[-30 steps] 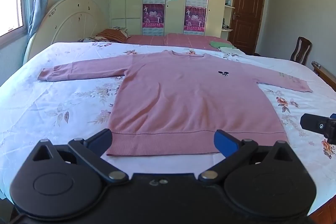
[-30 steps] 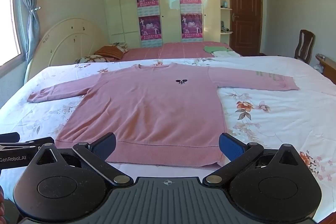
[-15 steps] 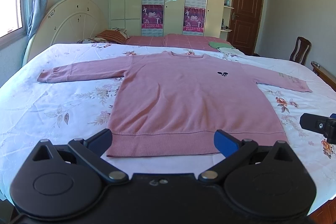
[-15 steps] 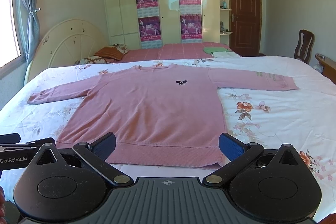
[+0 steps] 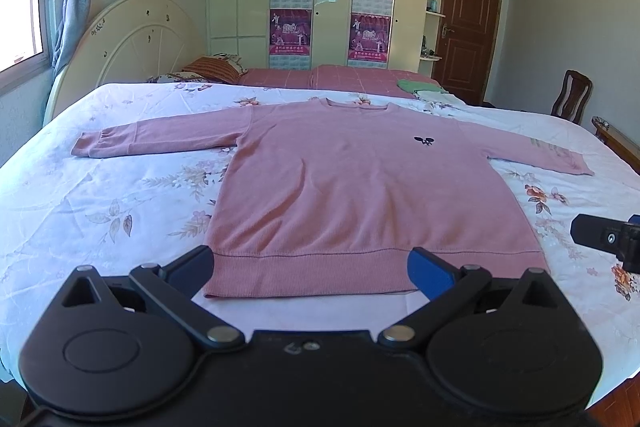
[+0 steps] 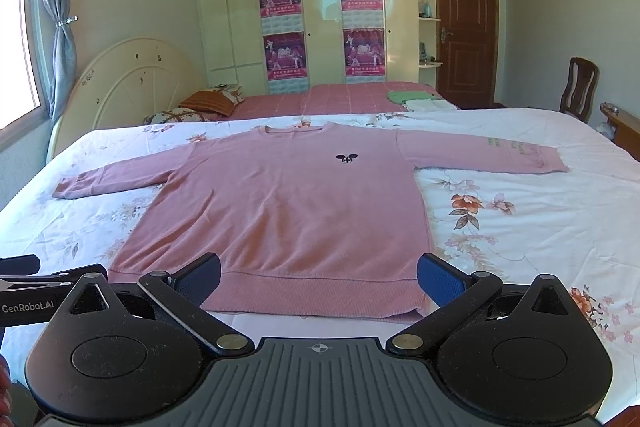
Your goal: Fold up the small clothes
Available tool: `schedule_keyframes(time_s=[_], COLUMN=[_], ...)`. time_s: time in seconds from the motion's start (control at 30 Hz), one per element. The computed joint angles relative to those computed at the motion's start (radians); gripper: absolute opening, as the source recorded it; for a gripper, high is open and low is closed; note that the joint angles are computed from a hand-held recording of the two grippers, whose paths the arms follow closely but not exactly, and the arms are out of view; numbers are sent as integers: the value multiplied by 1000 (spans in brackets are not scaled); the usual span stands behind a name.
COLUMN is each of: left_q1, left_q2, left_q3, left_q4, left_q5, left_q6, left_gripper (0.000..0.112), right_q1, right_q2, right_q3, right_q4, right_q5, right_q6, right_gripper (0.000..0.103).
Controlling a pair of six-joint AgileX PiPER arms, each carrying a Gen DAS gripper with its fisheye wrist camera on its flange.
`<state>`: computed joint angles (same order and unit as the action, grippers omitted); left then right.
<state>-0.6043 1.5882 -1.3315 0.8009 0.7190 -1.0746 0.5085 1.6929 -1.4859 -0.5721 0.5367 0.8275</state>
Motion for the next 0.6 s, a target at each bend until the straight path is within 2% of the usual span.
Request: schedule_keyframes(time_s=[0.6], left_q1=[-8], left_q2=[-4], left_q3=[-2], left_q4=[3], left_q5=[7], left_q6=[3], left_gripper=[103], right_q1=[1], right_q2=[-4], right_q3=[3], right_q4=[-9], right_q5=[0], right_q6=[7], right_gripper=[103])
